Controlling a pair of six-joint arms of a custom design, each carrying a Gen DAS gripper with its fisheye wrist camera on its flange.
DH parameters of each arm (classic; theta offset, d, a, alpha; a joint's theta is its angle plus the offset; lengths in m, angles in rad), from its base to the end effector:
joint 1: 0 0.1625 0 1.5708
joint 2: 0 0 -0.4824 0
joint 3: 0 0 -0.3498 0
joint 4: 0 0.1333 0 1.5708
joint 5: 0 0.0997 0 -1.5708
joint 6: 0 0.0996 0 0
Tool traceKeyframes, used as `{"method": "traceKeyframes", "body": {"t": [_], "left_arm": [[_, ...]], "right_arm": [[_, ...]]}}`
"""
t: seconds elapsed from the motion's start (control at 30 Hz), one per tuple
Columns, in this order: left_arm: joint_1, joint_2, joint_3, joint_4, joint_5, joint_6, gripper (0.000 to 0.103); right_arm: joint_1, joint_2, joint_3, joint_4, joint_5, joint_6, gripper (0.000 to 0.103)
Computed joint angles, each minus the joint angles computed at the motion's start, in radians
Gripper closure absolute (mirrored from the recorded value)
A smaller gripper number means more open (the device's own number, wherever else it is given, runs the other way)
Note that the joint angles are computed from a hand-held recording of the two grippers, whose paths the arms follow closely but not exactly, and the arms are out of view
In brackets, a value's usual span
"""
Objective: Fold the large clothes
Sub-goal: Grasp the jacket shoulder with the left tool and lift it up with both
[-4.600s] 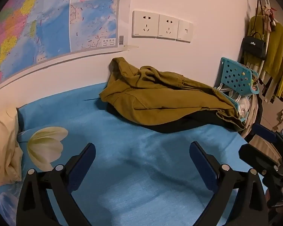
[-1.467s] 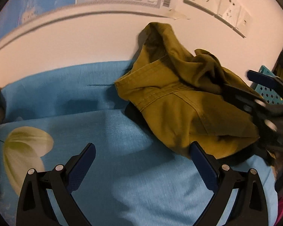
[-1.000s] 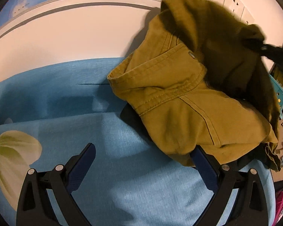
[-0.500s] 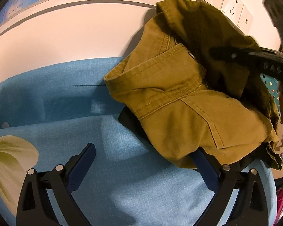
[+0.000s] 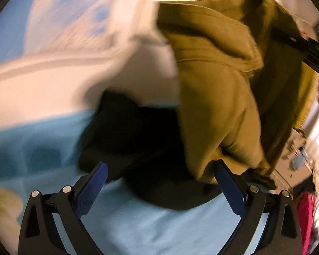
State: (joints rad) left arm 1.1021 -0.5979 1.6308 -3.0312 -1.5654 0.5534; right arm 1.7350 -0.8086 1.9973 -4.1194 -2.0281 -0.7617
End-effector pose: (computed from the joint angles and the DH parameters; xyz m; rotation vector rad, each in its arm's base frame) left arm -0.2013 -0.6938 0.0843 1.4890 2.6591 -0.6606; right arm 0.1816 -0.5495 0.2656 0.5462 -1.9214 1.3825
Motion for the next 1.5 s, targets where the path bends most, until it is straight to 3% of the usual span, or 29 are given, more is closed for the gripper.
{"method": "traceKeyframes", "body": {"t": [0.1,0.2,0.23,0.3,0.33,0.5,0.73,0.83,0.97,1.03,1.07,1.1,1.17,1.23,1.27,1.3,1.4,1.5], "left_arm": [[-0.018,0.018,-0.036,0.082,-0.084,0.052,0.007],[-0.017,0.063,-0.137,0.290,-0.142,0.023,0.010],[-0.014,0.072,-0.152,0.308,-0.156,0.006,0.020],[-0.008,0.080,-0.183,0.362,-0.209,-0.023,0.099],[-0.010,0.078,-0.190,0.375,-0.211,-0.034,0.103],[-0.055,-0.025,-0.135,0.246,-0.276,-0.023,0.103],[-0.100,-0.265,-0.033,0.154,-0.404,0.010,0.103],[-0.096,-0.338,0.035,0.109,-0.407,0.039,0.103],[-0.041,-0.417,0.149,0.097,-0.423,0.120,0.101],[-0.023,-0.439,0.197,0.092,-0.386,0.170,0.073],[-0.010,-0.467,0.244,0.110,-0.372,0.206,0.039],[-0.007,-0.497,0.298,0.125,-0.353,0.217,0.023],[0.018,-0.477,0.309,0.218,-0.342,0.250,0.028],[0.034,-0.450,0.321,0.230,-0.328,0.262,0.056],[0.041,-0.436,0.315,0.239,-0.328,0.257,0.084],[0.050,-0.427,0.303,0.246,-0.336,0.229,0.100],[0.066,-0.441,0.296,0.177,-0.369,0.170,0.101],[0.079,-0.500,0.260,0.160,-0.467,0.121,0.101]], "right_arm": [[0.017,-0.034,0.042,-0.035,0.011,0.007,0.094],[0.033,-0.047,0.078,-0.074,-0.006,0.006,0.094],[0.042,-0.034,0.070,-0.082,-0.017,0.006,0.094],[0.063,-0.031,0.083,-0.129,-0.045,0.000,0.094],[0.075,-0.039,0.094,-0.143,-0.051,0.010,0.094],[0.199,-0.085,0.130,-0.257,-0.079,-0.066,0.095],[0.490,-0.102,0.080,-0.333,-0.173,-0.252,0.095],[0.557,-0.092,0.112,-0.347,-0.162,-0.252,0.096],[0.569,-0.062,0.175,-0.350,-0.138,-0.166,0.096],[0.554,-0.029,0.201,-0.358,-0.125,-0.116,0.096],[0.545,-0.014,0.211,-0.359,-0.116,-0.097,0.096],[0.536,0.005,0.220,-0.357,-0.108,-0.077,0.096],[0.530,0.034,0.224,-0.352,-0.092,-0.051,0.096],[0.537,0.069,0.209,-0.359,-0.109,-0.048,0.096],[0.541,0.081,0.203,-0.361,-0.117,-0.038,0.096],[0.546,0.089,0.196,-0.361,-0.128,-0.031,0.096],[0.588,0.107,0.178,-0.397,-0.164,-0.053,0.096],[0.651,0.114,0.177,-0.467,-0.182,-0.109,0.096]]}}
